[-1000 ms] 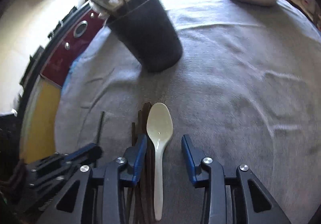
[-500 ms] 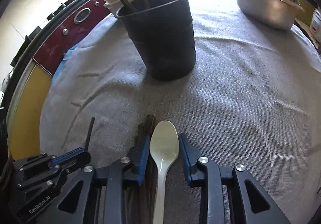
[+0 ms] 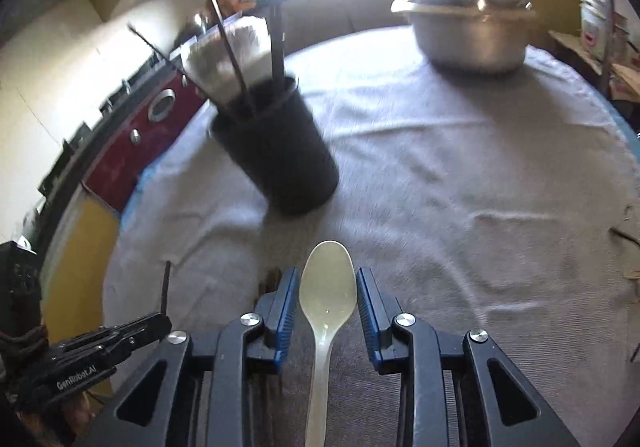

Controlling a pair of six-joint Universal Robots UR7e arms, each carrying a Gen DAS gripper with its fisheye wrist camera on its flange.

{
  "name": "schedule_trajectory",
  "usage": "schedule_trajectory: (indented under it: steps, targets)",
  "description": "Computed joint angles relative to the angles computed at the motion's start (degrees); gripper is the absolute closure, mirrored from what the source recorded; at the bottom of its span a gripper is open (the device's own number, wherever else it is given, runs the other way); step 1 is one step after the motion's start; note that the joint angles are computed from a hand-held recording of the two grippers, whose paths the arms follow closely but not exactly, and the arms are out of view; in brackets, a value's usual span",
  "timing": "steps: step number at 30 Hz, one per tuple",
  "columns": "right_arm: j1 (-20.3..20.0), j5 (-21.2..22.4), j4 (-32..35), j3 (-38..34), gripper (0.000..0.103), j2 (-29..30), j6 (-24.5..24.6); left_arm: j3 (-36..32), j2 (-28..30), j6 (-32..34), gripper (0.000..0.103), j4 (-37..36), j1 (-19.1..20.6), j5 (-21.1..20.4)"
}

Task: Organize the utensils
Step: 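Carry the chopstick and white spoon upright over the black cup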

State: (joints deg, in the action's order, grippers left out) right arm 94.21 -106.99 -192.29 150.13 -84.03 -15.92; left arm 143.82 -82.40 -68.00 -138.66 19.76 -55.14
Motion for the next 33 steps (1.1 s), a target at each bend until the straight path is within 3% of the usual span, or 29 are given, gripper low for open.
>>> schedule_trajectory:
  steps: [12, 23, 27, 33]
  targets:
    - [2.4, 2.5, 2.6, 2.6, 0.071, -10.6, 0.2, -2.3, -5.3, -5.5, 0.098, 9.7, -6.7, 3.1]
    - [6.7, 2.1, 2.2, 3.0, 0.071, -15.8, 1.5, -7.2, -7.5, -11.1, 0.098, 20.1, -12.6, 8.6]
    - [7.8, 2.0, -0.2, 1.8, 0.071, -15.3, 2.8, -9.9, -6.6, -7.7, 0.098, 19.8, -12.0, 10.6]
    - [10.1, 1.1, -7.4, -2.6, 0.071, -8.4, 2.3, -15.6, -3.4, 0.9, 0.098, 15.7, -8.6, 14.6]
